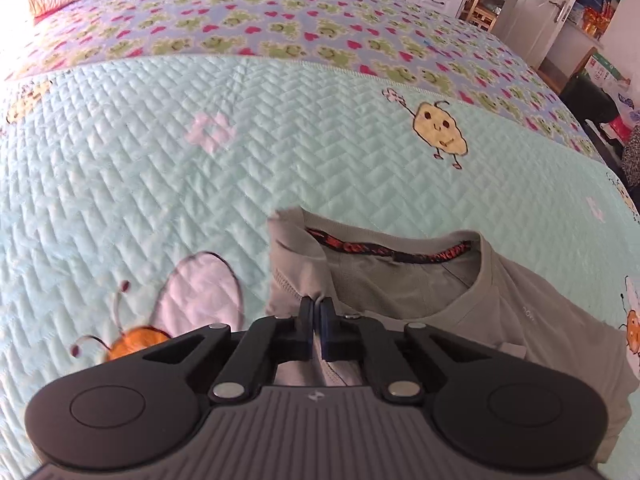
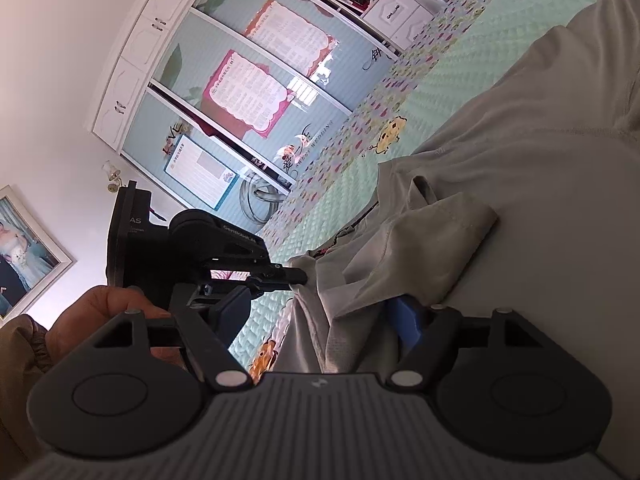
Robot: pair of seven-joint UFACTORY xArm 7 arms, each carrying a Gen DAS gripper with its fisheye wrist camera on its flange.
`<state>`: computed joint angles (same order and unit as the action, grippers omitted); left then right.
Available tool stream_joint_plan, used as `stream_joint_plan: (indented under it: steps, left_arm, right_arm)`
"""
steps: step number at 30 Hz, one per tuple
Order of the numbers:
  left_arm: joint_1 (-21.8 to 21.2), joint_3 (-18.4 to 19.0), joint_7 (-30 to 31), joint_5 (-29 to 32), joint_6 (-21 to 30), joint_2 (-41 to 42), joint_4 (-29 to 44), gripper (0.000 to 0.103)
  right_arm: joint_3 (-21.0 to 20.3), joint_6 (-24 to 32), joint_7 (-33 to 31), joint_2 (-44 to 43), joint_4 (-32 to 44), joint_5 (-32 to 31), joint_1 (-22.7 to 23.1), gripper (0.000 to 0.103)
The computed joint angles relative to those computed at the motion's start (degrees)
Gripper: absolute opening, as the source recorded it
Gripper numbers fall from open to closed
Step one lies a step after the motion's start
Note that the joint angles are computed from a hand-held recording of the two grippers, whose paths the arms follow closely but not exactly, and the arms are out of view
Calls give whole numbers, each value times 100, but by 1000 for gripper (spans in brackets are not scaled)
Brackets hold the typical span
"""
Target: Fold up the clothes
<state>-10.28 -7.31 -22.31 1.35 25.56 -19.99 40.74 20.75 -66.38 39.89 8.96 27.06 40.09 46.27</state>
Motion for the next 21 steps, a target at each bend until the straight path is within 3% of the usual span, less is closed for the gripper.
stream_joint_plan:
  steps: [5,7,13,15,16,18,20,21]
  left_arm:
    - [226,225,304,139,-11,-58,33,1]
    - [204,372,592,21,-4,-13,41,1]
    - [571,191,455,466,30,60,-94,1]
    - [381,443,716,37,-275,15,-257,1]
    - [270,577,882,-219,-428,-7,-335,5]
    - [422,506,699,-272,-414,-4,-337,11]
    - [500,472,512,-361,-529,-14,-364,24]
    - [345,624,650,-627,-714,-54,-434,24]
  right_arm:
    - [-104,-217,394,54,-75,-993,-206,76]
    - [-116,-291,271,63,-55,-1163,-220,76]
    - [-138,106,249,-82,-77,-1638,-363,80]
    - [-151,251,285,-140,-98,-1811,-422,81]
    - [-153,396,305,-198,-108,-1866,-448,81]
    - [-172,699,399,-322,-138,-2077,-528,81]
    - [-163,886,328,-381,-125,-2163,-542,81]
    - [-148,979,240,-409,-108,-2133,-526,81]
